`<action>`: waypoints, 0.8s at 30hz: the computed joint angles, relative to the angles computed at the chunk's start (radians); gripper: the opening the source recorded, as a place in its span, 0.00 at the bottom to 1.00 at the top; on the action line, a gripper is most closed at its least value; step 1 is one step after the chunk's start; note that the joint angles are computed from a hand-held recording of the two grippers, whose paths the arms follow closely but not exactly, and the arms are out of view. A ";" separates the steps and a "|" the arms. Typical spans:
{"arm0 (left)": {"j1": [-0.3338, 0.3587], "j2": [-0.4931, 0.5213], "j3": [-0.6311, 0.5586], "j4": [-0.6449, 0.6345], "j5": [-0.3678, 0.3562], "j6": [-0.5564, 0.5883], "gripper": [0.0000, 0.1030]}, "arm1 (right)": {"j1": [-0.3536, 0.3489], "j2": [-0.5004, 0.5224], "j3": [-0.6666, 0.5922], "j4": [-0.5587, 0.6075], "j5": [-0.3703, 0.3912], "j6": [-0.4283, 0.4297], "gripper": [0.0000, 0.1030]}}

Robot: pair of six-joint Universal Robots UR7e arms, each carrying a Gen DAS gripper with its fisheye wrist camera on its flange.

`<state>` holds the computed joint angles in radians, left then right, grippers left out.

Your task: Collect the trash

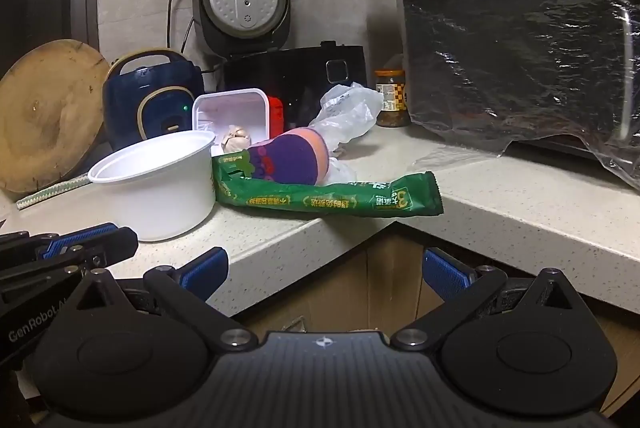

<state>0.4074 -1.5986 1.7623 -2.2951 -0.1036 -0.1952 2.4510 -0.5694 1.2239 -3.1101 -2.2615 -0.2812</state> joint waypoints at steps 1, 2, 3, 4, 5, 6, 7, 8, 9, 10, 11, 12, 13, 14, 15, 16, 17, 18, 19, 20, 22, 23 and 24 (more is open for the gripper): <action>0.000 -0.002 0.001 0.010 -0.001 -0.011 0.14 | 0.001 -0.001 0.002 0.002 0.001 0.002 1.00; 0.000 -0.005 0.002 0.026 -0.002 -0.025 0.14 | 0.000 -0.002 0.003 0.004 0.003 0.004 1.00; 0.000 -0.009 0.003 0.044 -0.003 -0.042 0.15 | 0.002 0.000 0.002 0.005 0.000 0.004 1.00; 0.000 -0.012 0.003 0.063 -0.004 -0.060 0.15 | 0.002 0.001 0.001 0.007 -0.003 0.004 1.00; 0.001 -0.014 0.002 0.070 -0.006 -0.066 0.14 | 0.003 0.002 -0.001 0.009 -0.005 0.005 1.00; 0.000 -0.017 -0.003 0.101 -0.006 -0.092 0.14 | 0.003 0.003 -0.003 0.012 -0.006 0.006 1.00; 0.000 -0.019 -0.005 0.119 -0.008 -0.110 0.14 | 0.003 0.003 -0.005 0.016 -0.008 0.008 1.00; 0.000 -0.022 -0.007 0.143 -0.009 -0.130 0.14 | 0.003 0.004 -0.005 0.015 -0.010 0.007 1.00; -0.001 -0.026 -0.009 0.171 -0.010 -0.154 0.14 | 0.002 0.004 -0.006 0.015 -0.011 0.009 1.00; -0.001 -0.028 -0.013 0.206 -0.011 -0.183 0.14 | 0.002 0.005 -0.007 0.018 -0.013 0.012 1.00; -0.001 -0.031 -0.017 0.241 -0.013 -0.212 0.14 | 0.001 0.004 -0.007 0.021 -0.013 0.014 1.00; -0.001 -0.034 -0.019 0.266 -0.016 -0.234 0.14 | 0.000 0.002 -0.005 0.021 -0.012 0.015 1.00; -0.001 -0.036 -0.022 0.286 -0.019 -0.250 0.14 | 0.000 0.002 -0.003 0.019 -0.012 0.015 1.00; -0.001 -0.038 -0.022 0.300 -0.021 -0.263 0.14 | 0.000 0.001 -0.001 0.019 -0.011 0.015 1.00; -0.001 -0.039 -0.023 0.313 -0.022 -0.275 0.14 | 0.000 0.001 -0.001 0.021 -0.012 0.015 1.00; -0.002 -0.040 -0.023 0.319 -0.023 -0.281 0.14 | 0.000 0.000 0.000 0.021 -0.012 0.014 1.00; -0.002 -0.042 -0.025 0.323 -0.026 -0.284 0.15 | 0.001 0.000 0.001 0.022 -0.013 0.013 1.00; -0.002 -0.041 -0.026 0.330 -0.026 -0.290 0.14 | 0.001 0.000 0.000 0.024 -0.015 0.013 1.00; -0.001 -0.040 -0.028 0.332 -0.027 -0.292 0.14 | 0.002 0.000 0.000 0.025 -0.017 0.013 1.00; -0.001 -0.040 -0.028 0.332 -0.027 -0.292 0.14 | 0.002 0.000 0.001 0.026 -0.018 0.014 1.00; -0.001 -0.040 -0.029 0.341 -0.027 -0.300 0.14 | 0.001 -0.002 0.003 0.030 -0.019 0.017 1.00; -0.001 -0.040 -0.028 0.337 -0.028 -0.296 0.14 | 0.002 -0.003 0.004 0.030 -0.021 0.019 1.00; -0.001 -0.039 -0.028 0.338 -0.028 -0.298 0.15 | 0.002 -0.004 0.006 0.032 -0.022 0.021 1.00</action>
<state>0.4063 -1.6380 1.7340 -1.9573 -0.1321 -0.4928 2.4527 -0.5735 1.2299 -3.0780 -2.2836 -0.2600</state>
